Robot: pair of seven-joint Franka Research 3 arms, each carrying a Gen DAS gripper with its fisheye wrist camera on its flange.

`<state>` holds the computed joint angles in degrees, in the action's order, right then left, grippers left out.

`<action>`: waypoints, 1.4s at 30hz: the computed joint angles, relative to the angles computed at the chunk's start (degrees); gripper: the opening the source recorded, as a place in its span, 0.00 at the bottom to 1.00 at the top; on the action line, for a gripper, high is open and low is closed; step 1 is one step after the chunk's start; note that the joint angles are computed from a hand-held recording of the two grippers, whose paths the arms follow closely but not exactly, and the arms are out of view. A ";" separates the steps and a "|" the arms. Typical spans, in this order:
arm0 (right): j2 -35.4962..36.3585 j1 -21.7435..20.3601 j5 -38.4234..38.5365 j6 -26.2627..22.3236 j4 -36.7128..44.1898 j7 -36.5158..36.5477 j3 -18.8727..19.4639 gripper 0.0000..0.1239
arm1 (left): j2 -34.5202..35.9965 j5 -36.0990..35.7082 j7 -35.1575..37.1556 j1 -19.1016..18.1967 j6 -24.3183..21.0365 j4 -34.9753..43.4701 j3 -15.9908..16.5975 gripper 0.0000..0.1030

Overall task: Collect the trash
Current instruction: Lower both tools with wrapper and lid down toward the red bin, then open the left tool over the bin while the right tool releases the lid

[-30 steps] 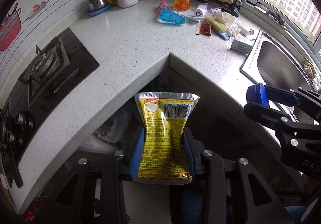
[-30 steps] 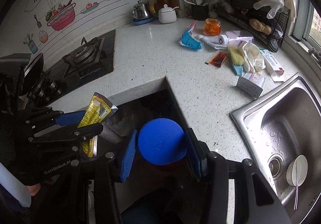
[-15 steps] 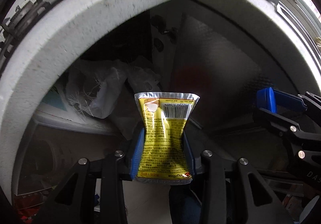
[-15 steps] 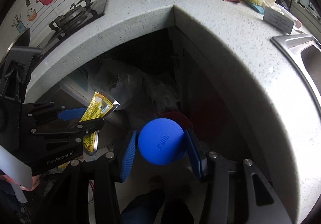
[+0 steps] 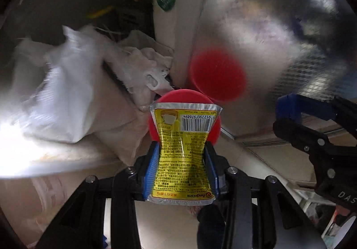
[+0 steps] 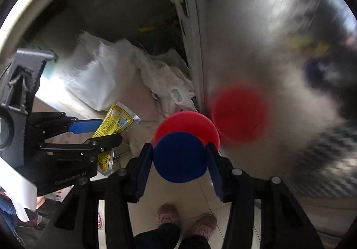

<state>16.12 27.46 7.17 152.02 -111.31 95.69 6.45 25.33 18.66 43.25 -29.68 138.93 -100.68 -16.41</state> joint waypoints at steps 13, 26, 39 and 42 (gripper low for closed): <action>7.60 0.48 -1.41 3.43 1.74 3.40 -2.45 0.37 | 14.28 -2.96 10.01 1.49 4.42 9.15 -0.15 0.78; 10.99 -0.79 -0.53 2.21 5.65 -2.59 -0.93 0.37 | 12.51 -1.42 5.86 -0.31 2.39 7.00 2.96 0.82; 15.68 0.94 1.96 -2.04 13.21 -8.56 -0.06 0.39 | 5.90 1.15 0.71 2.14 1.41 -1.32 2.99 0.82; 16.04 1.46 1.64 -2.47 13.89 -8.67 -0.22 0.53 | 5.08 1.70 0.03 2.33 0.89 -2.26 2.92 0.82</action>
